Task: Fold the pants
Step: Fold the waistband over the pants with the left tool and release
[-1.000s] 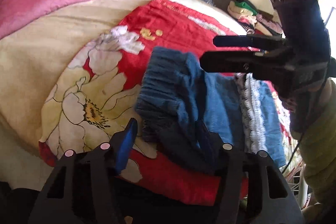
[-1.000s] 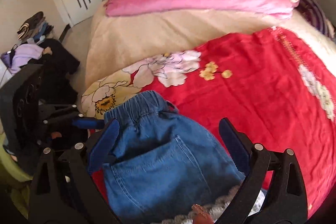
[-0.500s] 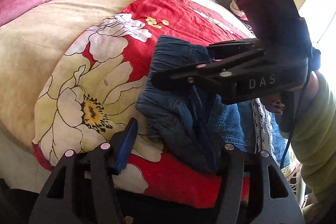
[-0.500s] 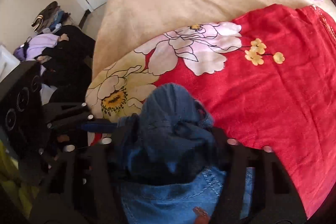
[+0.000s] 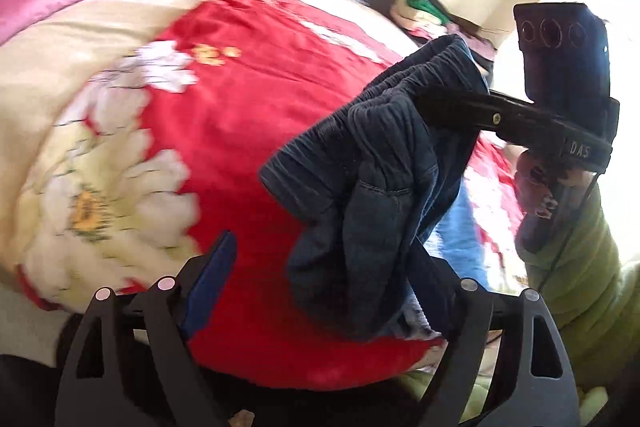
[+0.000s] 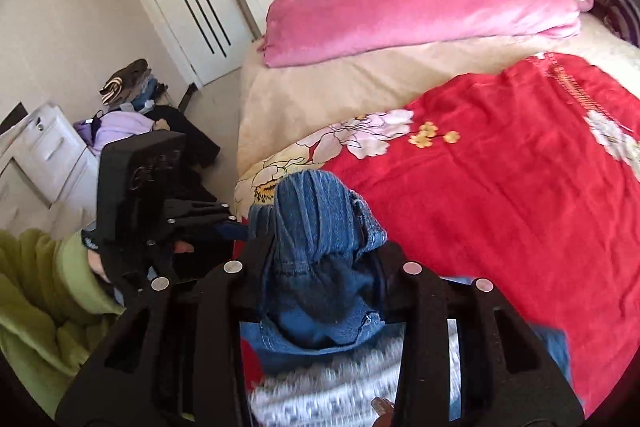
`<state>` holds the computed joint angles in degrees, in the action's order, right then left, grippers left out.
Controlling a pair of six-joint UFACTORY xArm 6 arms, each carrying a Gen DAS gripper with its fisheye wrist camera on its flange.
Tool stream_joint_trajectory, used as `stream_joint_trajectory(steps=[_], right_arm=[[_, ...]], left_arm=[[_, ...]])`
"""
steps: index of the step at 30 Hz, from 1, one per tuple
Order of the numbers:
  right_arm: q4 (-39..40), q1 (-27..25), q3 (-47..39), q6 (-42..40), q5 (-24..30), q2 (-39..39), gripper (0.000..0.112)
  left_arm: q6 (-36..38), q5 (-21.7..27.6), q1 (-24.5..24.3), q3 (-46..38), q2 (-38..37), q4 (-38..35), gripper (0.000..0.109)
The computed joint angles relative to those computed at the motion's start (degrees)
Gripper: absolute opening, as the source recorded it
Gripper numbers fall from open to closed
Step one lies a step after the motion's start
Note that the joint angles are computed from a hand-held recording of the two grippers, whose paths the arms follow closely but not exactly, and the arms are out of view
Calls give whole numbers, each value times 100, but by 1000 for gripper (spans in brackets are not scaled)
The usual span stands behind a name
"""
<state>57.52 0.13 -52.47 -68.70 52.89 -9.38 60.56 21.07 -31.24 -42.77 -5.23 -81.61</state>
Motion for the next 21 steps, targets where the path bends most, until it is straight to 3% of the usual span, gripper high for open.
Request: stream_joint_trajectory(steps=[4,7,9,13,16,21], right_arm=[[141,-415,363,-196,133,-403,30],[251,-701,558,-329,212,-638,30],[308,-875,689,-428,266,-804,30],[744,-1464,1076,-660,417,-1201,50],[1114,-2149,1372,-463,808,-1390,53],[473,-2018,2005,71,-181,-1833,54]], left_arm=[[-58,900,40,-344,284,-132,80],[-381,594,-306,-499,357,138,60],[-374,518,-466,-540,314,112,60],[-136,491,-844,-590,223,69,60],[-71,289,-1167,-569,267,332,64],[-309,270,-1421,-720,633,878,65]])
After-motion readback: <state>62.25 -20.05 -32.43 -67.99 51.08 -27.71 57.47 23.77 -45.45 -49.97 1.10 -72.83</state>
